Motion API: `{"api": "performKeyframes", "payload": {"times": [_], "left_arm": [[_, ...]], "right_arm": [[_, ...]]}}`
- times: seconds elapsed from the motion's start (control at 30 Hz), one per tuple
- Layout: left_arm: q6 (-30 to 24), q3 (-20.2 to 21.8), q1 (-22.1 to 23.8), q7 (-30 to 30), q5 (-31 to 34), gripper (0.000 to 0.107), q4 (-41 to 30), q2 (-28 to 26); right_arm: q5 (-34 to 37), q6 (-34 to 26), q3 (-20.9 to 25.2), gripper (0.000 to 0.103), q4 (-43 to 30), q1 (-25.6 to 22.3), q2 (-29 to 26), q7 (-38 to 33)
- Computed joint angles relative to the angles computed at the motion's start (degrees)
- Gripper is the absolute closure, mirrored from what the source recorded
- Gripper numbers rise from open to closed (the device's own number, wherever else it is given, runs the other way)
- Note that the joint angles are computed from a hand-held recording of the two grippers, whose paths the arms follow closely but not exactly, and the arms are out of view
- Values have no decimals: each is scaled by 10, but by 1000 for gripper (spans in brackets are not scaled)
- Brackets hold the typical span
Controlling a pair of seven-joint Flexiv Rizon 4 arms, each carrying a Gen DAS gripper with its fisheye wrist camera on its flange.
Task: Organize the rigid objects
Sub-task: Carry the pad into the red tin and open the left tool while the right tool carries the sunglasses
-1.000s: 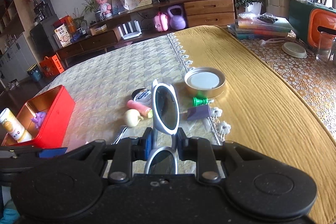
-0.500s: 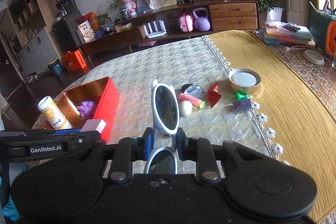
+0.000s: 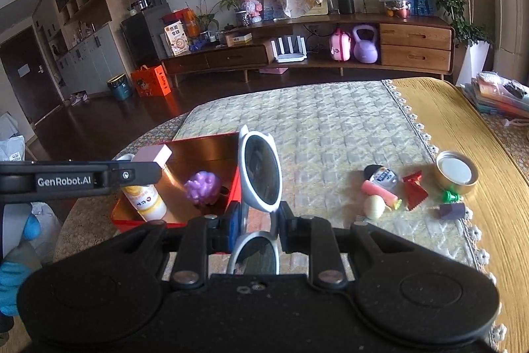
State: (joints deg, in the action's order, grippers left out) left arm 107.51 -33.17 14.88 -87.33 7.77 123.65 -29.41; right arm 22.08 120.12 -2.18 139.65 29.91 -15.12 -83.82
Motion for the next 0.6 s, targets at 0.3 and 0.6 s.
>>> {"api": "performKeyframes", "payload": {"times": [0.3,0.6], "left_arm": [[-31,3,28,43,-12,65,-58,-18],[-86,75,-24,125,-83,65,-142,-63]], "right_arm": [[-12,-52,-48,81,-61,47,-28,-2],[-71,-90,-89,81,-118,68,-87,46]]}}
